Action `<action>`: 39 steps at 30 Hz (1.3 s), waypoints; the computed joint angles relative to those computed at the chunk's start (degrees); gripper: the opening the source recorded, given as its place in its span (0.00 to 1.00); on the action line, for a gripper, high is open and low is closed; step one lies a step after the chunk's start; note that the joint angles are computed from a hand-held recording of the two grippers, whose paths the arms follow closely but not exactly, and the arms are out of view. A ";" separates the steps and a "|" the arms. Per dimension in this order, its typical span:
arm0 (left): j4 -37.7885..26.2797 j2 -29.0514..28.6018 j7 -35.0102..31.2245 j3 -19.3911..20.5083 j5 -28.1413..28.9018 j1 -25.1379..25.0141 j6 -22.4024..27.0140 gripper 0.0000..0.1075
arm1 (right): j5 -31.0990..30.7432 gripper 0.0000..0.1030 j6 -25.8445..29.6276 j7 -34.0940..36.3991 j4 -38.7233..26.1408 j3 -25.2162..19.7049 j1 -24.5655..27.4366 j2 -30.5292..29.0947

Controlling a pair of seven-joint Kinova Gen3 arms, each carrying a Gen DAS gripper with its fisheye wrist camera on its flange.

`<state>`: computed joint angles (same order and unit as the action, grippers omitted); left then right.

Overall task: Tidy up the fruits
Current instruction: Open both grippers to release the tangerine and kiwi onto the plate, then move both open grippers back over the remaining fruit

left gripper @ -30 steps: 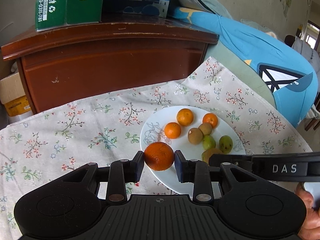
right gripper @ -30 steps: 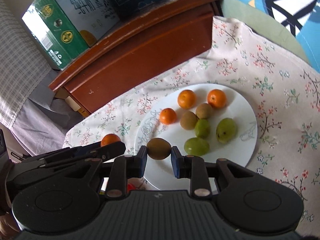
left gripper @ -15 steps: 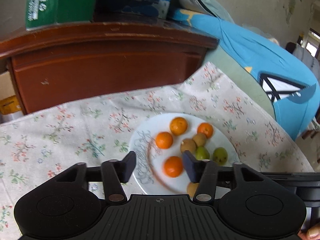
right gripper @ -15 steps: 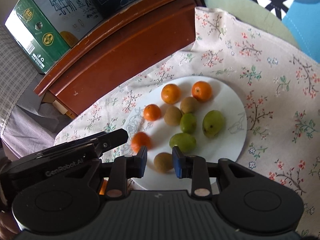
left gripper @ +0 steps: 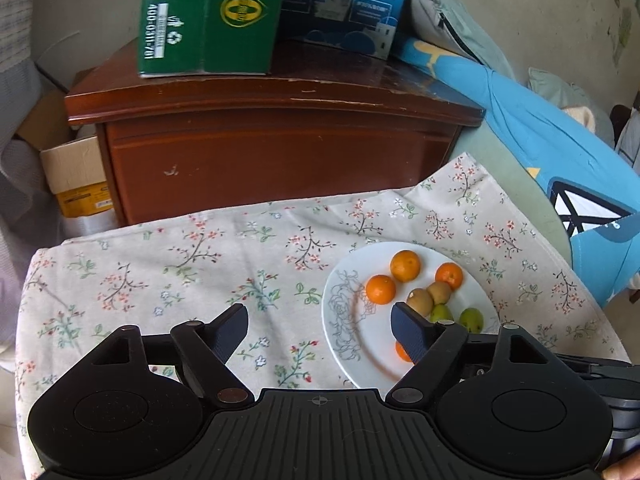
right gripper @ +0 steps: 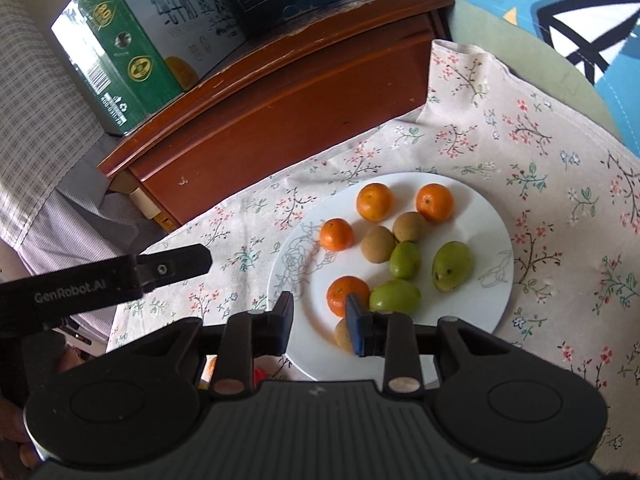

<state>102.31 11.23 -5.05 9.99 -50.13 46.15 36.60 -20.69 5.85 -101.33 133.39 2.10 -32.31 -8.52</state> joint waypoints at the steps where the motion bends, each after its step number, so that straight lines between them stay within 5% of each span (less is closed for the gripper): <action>1: 0.54 -0.60 0.24 -0.08 -0.28 0.12 0.20 0.82 | -0.01 0.30 0.08 0.46 0.01 0.38 -0.63 -0.11; 12: 7.28 -5.87 3.44 3.57 -0.15 -3.79 -0.23 0.90 | -5.12 0.30 0.42 10.71 0.46 8.61 -12.46 -0.35; 19: 8.46 -5.94 -0.97 5.44 2.30 -5.23 -0.36 0.90 | -12.28 0.30 1.80 20.27 0.27 13.01 -17.62 0.20; 39: 9.98 -4.64 -17.30 5.11 11.84 -5.10 -0.92 0.90 | -24.99 0.30 4.79 36.14 -0.73 2.70 -7.32 4.14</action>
<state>112.29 6.59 -22.35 15.11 -38.29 41.05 35.68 -45.68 10.64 -65.19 132.66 4.79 -39.63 -4.38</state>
